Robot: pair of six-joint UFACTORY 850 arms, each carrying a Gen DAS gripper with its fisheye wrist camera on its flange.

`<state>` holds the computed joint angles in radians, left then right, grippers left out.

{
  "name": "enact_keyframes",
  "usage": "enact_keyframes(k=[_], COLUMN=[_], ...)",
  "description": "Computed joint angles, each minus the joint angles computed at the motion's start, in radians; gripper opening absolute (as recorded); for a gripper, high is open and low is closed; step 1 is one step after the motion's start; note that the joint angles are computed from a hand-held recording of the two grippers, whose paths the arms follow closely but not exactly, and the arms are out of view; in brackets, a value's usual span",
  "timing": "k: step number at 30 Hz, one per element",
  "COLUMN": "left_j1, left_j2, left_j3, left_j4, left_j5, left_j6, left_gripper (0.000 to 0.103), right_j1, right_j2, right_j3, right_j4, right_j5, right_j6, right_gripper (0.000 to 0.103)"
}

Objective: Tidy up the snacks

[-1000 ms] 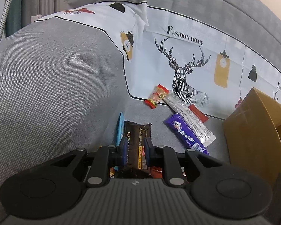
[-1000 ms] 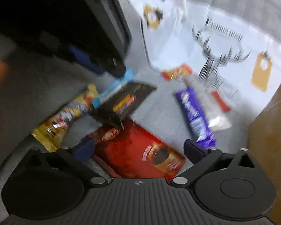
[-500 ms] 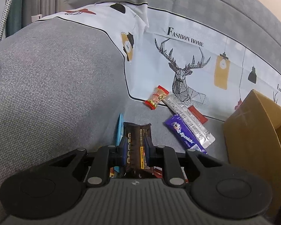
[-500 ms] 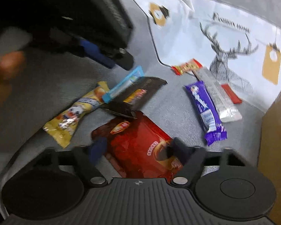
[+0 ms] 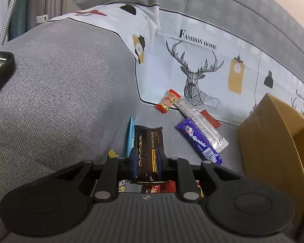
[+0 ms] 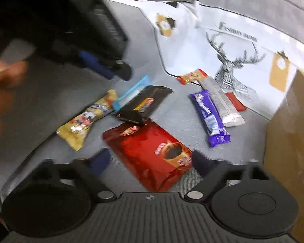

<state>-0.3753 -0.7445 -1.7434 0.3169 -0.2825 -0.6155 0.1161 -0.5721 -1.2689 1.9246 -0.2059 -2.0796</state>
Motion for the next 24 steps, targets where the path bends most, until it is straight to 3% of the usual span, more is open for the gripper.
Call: enact_keyframes(k=[3, 6, 17, 22, 24], left_j1=[0.001, 0.004, 0.006, 0.005, 0.004], left_j2=[-0.007, -0.014, -0.029, -0.034, -0.033], left_j3=[-0.009, -0.018, -0.041, -0.050, -0.047], left_j4=[-0.025, -0.055, -0.081, -0.078, -0.071], left_j5=[0.001, 0.003, -0.002, -0.010, -0.014], left_j6=[0.029, 0.059, 0.087, 0.081, 0.074], left_gripper=[0.021, 0.021, 0.021, 0.021, 0.021], right_j1=[0.000, -0.001, -0.001, 0.005, 0.003], right_j2=[-0.035, -0.073, -0.092, -0.050, -0.036], right_j3=[-0.038, -0.078, -0.099, -0.046, -0.029], right_j4=[-0.053, -0.205, -0.174, -0.068, -0.079], right_j5=[0.025, 0.025, -0.046, -0.083, -0.091], right_j6=[0.087, 0.265, 0.197, -0.003, -0.007], right_gripper=[0.098, 0.103, 0.102, 0.068, 0.063])
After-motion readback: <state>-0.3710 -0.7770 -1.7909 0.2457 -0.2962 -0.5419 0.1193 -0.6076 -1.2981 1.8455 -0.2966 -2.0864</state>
